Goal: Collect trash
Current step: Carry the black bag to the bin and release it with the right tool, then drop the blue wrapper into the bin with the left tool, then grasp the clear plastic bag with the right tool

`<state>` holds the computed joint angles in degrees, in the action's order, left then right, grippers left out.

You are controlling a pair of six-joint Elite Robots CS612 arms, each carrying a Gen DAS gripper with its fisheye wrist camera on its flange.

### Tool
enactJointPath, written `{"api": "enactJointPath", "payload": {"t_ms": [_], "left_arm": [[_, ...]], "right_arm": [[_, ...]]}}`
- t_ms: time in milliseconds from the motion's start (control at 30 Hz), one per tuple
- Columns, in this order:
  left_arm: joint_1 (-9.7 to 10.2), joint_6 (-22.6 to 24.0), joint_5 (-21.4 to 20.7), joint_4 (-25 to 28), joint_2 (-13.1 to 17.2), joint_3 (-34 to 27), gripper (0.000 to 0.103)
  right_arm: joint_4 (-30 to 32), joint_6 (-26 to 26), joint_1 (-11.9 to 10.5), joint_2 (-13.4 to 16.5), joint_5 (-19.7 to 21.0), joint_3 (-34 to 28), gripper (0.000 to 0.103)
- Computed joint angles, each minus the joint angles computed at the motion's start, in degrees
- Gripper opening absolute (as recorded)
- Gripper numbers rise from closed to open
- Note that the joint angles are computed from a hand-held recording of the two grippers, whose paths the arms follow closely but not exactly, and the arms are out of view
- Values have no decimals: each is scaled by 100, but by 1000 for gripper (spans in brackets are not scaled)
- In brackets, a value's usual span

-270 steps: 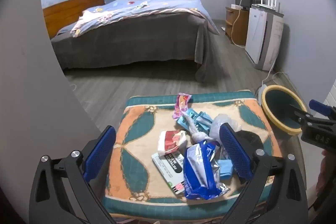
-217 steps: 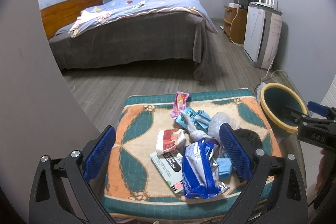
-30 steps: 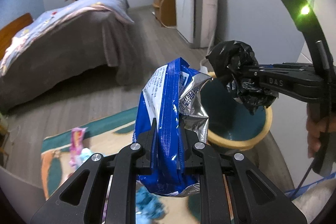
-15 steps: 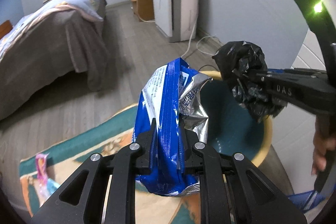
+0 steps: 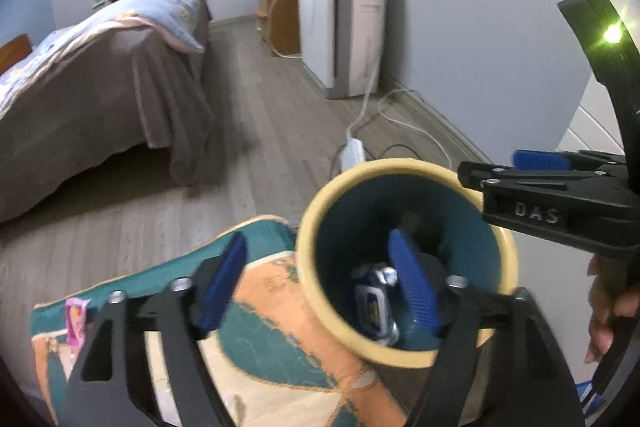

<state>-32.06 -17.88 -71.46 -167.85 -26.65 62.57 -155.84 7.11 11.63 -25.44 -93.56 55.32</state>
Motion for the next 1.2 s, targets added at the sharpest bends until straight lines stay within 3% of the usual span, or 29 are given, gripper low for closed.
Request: {"api": "enactJointPath", "payload": {"t_ms": [100,167,400,567,700,900,1067,1200], "left_arm": [[8,-207,200,-107,-155,278,91],[8,-342,345,-165,-280,494,92],[45,-663,796,-326,-835,1393,94],[90,-806,1071,-492,-1231,2012,95],[133,-952,1376,-604,-1555,2525,95],[210,-1392,1718,-693,-1943,3207,96],[320,-2031,1718,-733,-2133,3619,96],[374,-2245,1739,-877,-2216,3880,97]], "right_arm": [[-95,-33,54,-65,-44,63,94],[-207,-88,105,-127,-118,127,97],[-451,-179,300,-348,-117,361,97],[-813,-382,561,-469,-219,510,97],[-979,-352,697,-550,43,624,97],[-623,-265,850,-548,229,550,97],[-328,-542,990,-474,261,444,97],[-115,-813,1018,-354,662,271,97]]}}
